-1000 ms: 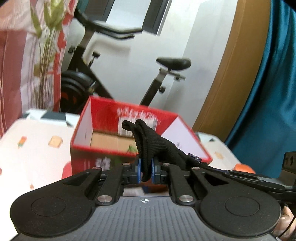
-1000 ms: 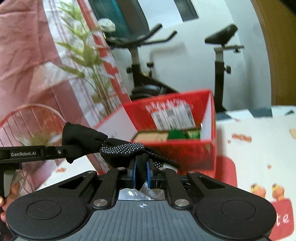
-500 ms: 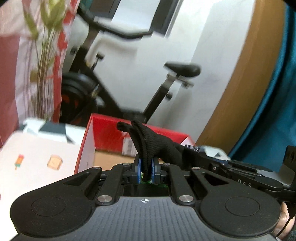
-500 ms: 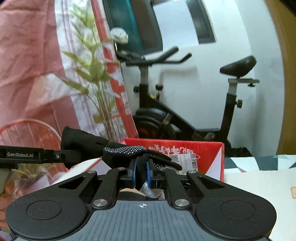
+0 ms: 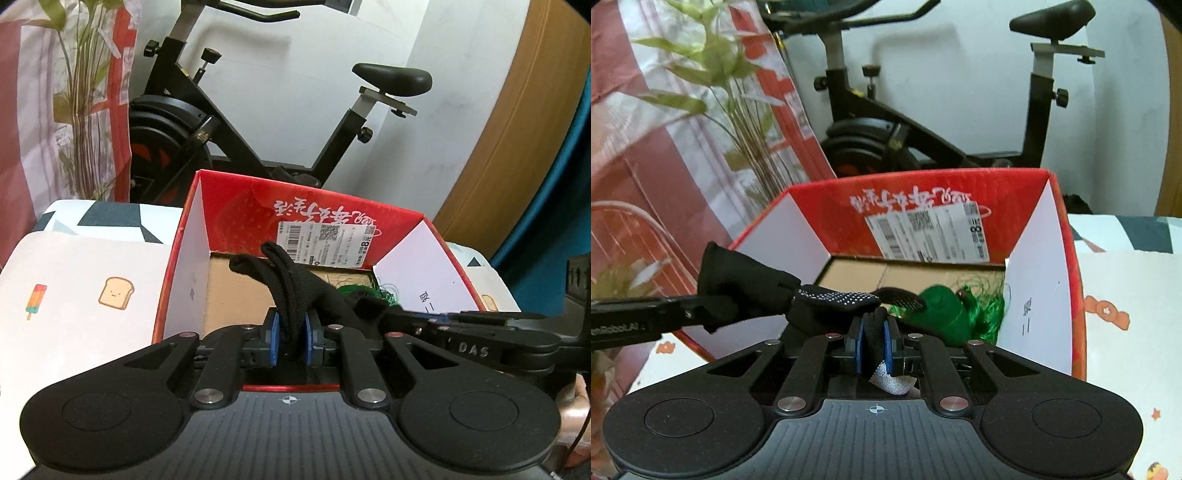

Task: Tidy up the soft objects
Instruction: 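Lift the dotted glove with the right tool and carry it over the box, then open the right tool to drop the dotted glove into the box, then lower both tools onto the clear bag of black insoles and close on it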

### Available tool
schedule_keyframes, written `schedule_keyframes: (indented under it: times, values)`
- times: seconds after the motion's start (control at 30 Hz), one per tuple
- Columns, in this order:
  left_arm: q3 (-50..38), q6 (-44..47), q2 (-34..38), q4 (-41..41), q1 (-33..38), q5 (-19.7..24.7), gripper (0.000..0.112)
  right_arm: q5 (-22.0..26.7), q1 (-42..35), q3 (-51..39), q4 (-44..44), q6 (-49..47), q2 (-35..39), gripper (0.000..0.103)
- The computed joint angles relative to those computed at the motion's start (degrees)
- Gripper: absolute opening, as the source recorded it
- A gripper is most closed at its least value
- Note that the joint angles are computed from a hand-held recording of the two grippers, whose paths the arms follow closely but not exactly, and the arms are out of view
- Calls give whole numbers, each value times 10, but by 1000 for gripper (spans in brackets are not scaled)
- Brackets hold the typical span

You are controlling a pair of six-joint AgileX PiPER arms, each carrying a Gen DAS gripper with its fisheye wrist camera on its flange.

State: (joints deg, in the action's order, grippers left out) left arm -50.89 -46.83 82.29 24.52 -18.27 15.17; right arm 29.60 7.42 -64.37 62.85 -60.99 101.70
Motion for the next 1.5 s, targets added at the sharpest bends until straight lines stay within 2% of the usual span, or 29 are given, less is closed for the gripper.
schedule_keyframes:
  times: [0.07, 0.1, 0.17, 0.33, 0.43, 0.5, 0.63, 0.7, 0.73, 0.8, 0.87, 1.07, 1.13, 1.23, 1.37, 1.5]
  values:
    - [-3, -20, 1, 20, -5, 8, 26, -4, 4, -10, -47, 33, 5, 14]
    - [-4, -41, 0, 41, -10, 15, 32, -9, 7, -10, -59, 38, 5, 15]
    - [-3, -81, -3, 78, -17, 22, 37, -10, 5, -8, -61, 39, 5, 20]
    - [0, -134, -21, 132, -32, 35, 37, -7, -8, 8, -35, 11, -12, 24]
    - [10, -187, -42, 185, -50, 50, 44, -16, -10, 25, -28, -4, -37, 35]
    - [21, -216, -61, 214, -61, 59, 52, -26, -13, 49, 6, -42, -63, 55]
    - [52, -269, -104, 260, -91, 81, 59, -44, -24, 99, 80, -121, -121, 75]
    - [72, -297, -129, 282, -108, 91, 70, -45, -35, 127, 109, -154, -152, 99]
    - [83, -310, -141, 293, -117, 95, 73, -42, -43, 144, 139, -185, -168, 103]
    - [105, -323, -165, 302, -132, 101, 85, -27, -64, 176, 192, -247, -198, 103]
    - [131, -350, -189, 318, -155, 114, 90, -19, -78, 205, 216, -277, -227, 103]
    - [202, -449, -234, 356, -239, 170, 92, 24, -136, 292, 253, -322, -282, 103]
    - [225, -487, -240, 369, -264, 177, 90, 25, -148, 323, 269, -351, -291, 103]
    - [251, -529, -241, 373, -282, 172, 83, 0, -147, 372, 289, -390, -307, 103]
    - [279, -584, -235, 384, -302, 164, 76, 17, -172, 431, 335, -465, -314, 103]
    - [293, -617, -222, 383, -304, 152, 65, 24, -192, 463, 347, -484, -302, 103]
